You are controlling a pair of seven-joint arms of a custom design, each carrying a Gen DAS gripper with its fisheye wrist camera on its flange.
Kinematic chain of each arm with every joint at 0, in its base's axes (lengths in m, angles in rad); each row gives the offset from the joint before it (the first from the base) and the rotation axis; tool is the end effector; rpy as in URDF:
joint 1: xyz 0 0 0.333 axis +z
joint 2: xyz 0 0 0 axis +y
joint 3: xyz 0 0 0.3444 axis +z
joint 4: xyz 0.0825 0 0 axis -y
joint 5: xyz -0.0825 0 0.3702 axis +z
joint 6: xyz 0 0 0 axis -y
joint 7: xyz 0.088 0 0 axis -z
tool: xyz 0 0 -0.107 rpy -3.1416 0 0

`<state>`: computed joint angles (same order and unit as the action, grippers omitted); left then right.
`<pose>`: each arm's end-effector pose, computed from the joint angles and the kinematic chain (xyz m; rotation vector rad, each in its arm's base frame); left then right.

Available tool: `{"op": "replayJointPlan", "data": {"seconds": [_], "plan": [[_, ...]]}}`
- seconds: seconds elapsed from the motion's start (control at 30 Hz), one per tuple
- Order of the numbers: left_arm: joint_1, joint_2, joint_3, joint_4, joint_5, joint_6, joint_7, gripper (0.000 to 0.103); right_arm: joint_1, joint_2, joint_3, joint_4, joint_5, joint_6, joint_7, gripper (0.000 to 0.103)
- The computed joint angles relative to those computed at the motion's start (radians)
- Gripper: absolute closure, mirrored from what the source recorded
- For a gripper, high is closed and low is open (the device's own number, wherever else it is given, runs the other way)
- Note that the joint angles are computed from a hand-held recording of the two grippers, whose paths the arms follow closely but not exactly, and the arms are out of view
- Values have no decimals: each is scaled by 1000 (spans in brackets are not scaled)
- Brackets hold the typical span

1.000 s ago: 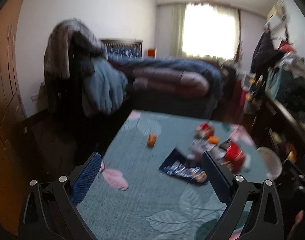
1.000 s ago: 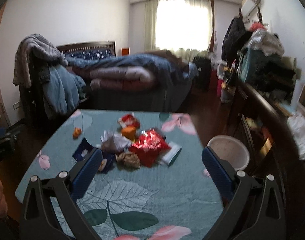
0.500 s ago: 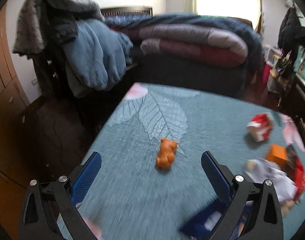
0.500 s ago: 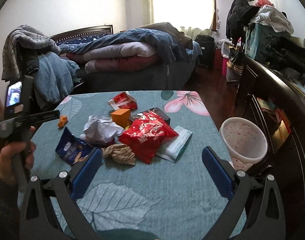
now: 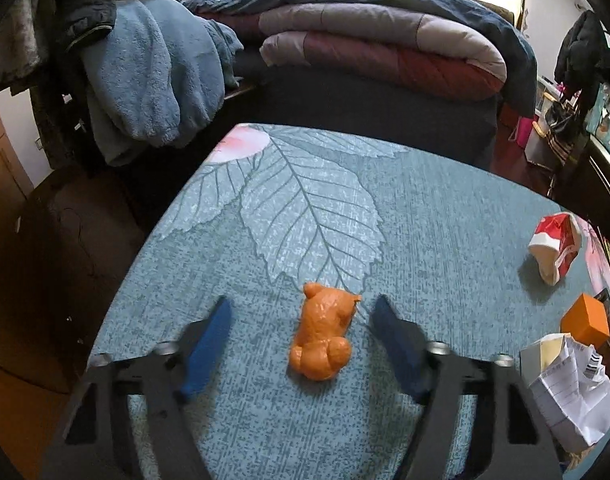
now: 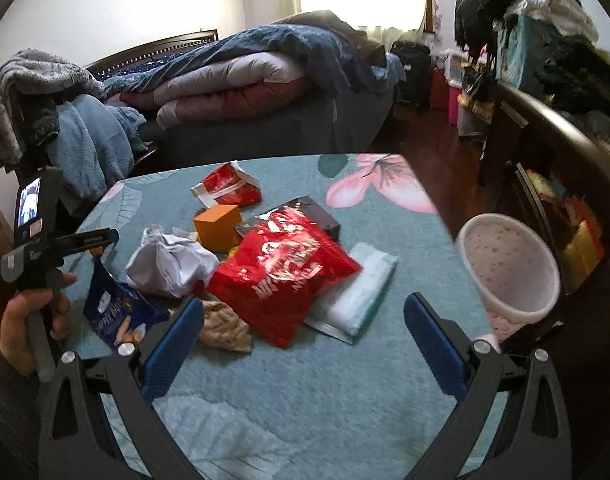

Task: Collect trash
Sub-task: 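Grasp the orange toy bear with the left tool while the right tool grasps the red chip bag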

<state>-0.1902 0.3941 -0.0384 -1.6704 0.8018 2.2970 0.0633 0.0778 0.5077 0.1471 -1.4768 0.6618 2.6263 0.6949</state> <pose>0.6733 -0.1371 0.4384 -2.3194 0.9339 -0.3540 0.7329 0.1275 0.4849 -2.0650 1.1158 -0.3692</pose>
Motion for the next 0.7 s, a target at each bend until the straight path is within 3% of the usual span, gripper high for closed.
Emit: {"op": "replayJointPlan", "data": {"seconds": [0.07, 0.23, 0.43, 0.47, 0.6, 0.7], "plan": [[0, 3, 5, 1, 12, 13, -8, 78, -4, 30, 6, 52, 4, -57, 28, 4], [3, -14, 8, -27, 26, 51, -43, 78, 31, 135, -30, 225, -71, -203, 204, 4], [-24, -46, 11, -43, 106, 29, -103, 78, 62, 244, -49, 389, -165, -289, 353, 4], [-26, -52, 9, -45, 119, 26, -113, 78, 59, 256, -47, 408, -174, -305, 364, 7], [-32, -83, -4, -63, 169, 33, -156, 78, 59, 253, -40, 392, -198, -275, 365, 52], [-41, -108, -17, -75, 203, 30, -177, 78, 29, 228, -7, 350, -160, -255, 325, 57]]}}
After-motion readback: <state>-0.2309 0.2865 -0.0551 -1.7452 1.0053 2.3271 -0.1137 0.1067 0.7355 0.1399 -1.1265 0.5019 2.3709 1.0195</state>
